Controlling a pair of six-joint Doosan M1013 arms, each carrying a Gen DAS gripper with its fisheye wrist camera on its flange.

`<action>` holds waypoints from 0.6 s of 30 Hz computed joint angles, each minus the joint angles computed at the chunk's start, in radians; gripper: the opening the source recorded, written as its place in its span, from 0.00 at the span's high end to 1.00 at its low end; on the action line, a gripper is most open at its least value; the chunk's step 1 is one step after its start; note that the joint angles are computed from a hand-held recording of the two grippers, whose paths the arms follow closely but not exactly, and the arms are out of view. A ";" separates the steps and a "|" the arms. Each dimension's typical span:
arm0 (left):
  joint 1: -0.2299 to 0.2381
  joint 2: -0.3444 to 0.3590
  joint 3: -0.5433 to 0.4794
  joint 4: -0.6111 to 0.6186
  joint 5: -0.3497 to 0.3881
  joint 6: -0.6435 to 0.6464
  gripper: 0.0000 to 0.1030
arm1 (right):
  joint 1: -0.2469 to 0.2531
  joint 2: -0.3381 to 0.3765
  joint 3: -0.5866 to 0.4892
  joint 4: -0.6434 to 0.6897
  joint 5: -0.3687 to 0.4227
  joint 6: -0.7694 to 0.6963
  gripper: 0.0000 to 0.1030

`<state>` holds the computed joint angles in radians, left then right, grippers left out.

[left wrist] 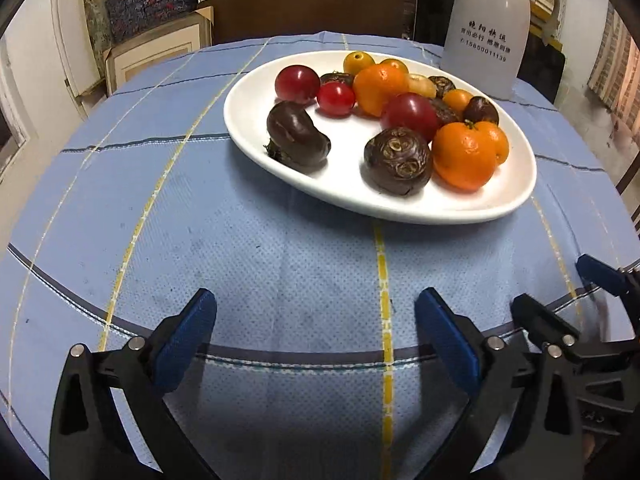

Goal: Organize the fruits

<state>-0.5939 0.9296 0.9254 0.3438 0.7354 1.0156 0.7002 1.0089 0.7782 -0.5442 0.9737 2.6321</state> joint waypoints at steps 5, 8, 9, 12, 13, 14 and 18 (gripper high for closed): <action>-0.007 0.002 -0.005 0.000 0.006 -0.007 0.04 | 0.000 -0.002 0.006 -0.007 -0.007 0.004 0.03; -0.011 0.003 -0.007 0.004 0.010 -0.012 0.04 | 0.001 -0.001 0.005 -0.009 -0.006 0.004 0.03; -0.011 0.003 -0.007 0.004 0.009 -0.012 0.04 | 0.001 -0.001 0.005 -0.009 -0.006 0.004 0.03; -0.010 -0.011 0.017 0.007 -0.004 -0.019 0.04 | 0.001 -0.002 0.005 -0.009 -0.006 0.004 0.03; -0.008 -0.010 0.015 0.006 -0.005 -0.017 0.04 | 0.001 -0.002 0.006 -0.009 -0.006 0.005 0.03; -0.008 -0.011 0.017 0.005 -0.008 -0.018 0.04 | 0.001 -0.002 0.006 -0.009 -0.006 0.005 0.03; -0.002 -0.009 0.015 -0.002 -0.009 -0.009 0.04 | 0.001 -0.002 0.006 -0.009 -0.007 0.005 0.03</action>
<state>-0.5961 0.9203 0.9400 0.3419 0.7267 1.0070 0.7011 1.0068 0.7845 -0.5532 0.9672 2.6368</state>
